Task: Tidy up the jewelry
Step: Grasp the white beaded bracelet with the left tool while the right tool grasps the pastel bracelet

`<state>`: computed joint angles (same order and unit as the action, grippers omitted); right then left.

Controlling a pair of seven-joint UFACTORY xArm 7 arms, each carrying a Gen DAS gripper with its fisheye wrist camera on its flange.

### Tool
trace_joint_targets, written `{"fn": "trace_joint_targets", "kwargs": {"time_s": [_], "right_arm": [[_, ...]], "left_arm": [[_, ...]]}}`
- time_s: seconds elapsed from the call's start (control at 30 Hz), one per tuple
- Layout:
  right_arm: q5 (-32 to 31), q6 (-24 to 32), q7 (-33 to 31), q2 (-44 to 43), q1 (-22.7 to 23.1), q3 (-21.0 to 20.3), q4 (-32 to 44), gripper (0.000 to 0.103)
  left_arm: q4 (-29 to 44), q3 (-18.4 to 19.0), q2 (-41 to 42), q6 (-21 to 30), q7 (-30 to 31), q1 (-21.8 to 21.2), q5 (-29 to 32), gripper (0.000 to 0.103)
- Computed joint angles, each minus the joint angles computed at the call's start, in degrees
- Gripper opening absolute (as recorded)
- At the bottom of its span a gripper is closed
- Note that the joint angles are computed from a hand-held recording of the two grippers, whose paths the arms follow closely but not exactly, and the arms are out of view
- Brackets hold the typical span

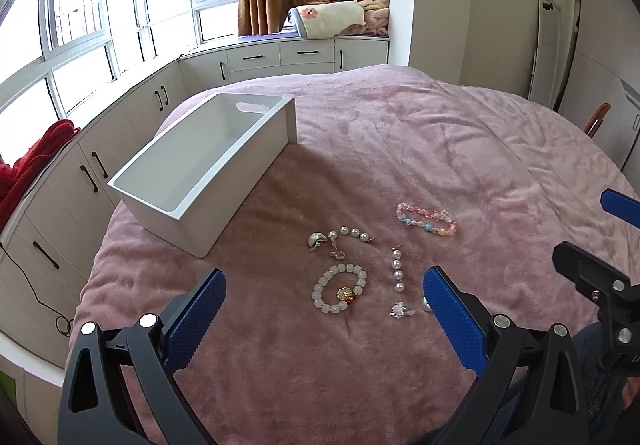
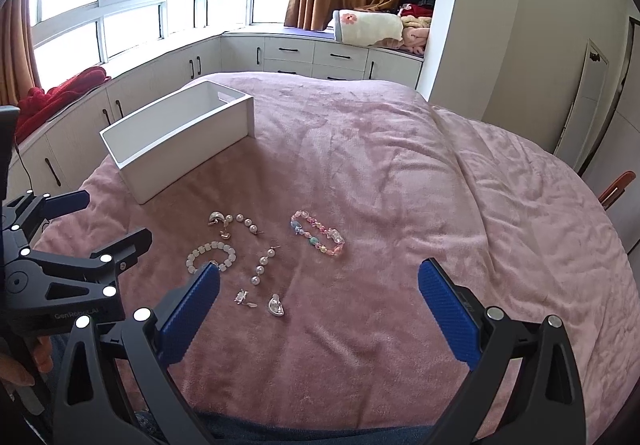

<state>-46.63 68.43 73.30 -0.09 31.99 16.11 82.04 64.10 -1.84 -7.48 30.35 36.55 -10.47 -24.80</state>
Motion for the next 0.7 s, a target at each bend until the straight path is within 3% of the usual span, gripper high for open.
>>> {"fn": "trace_joint_targets", "kwargs": {"time_s": [0.33,0.47,0.53,0.6,0.7], "right_arm": [[1.38,-11.90,-3.51,-0.21,-4.40,-2.91,-4.37,0.095],[5.63,-18.11,-6.61,1.17,-7.45,-5.03,-5.52,0.077],[6.88,-20.02,-7.50,2.13,-8.58,-5.85,-5.82,0.072],[7.98,-21.60,-9.23,3.51,-9.52,-6.70,-5.74,0.068],[9.66,-22.33,-12.68,6.31,-10.30,-7.82,-4.42,0.061]], "left_arm": [[8.30,-1.62,10.87,2.30,4.27,2.77,-0.96,0.100],[9.50,-3.00,13.91,1.53,5.81,3.61,-0.40,0.099],[9.98,-3.57,15.08,1.64,6.45,4.09,-0.90,0.094],[11.30,-3.87,16.94,2.76,5.96,4.37,-0.44,0.072],[13.27,-4.15,19.72,4.25,3.88,4.51,1.70,0.065]]}}
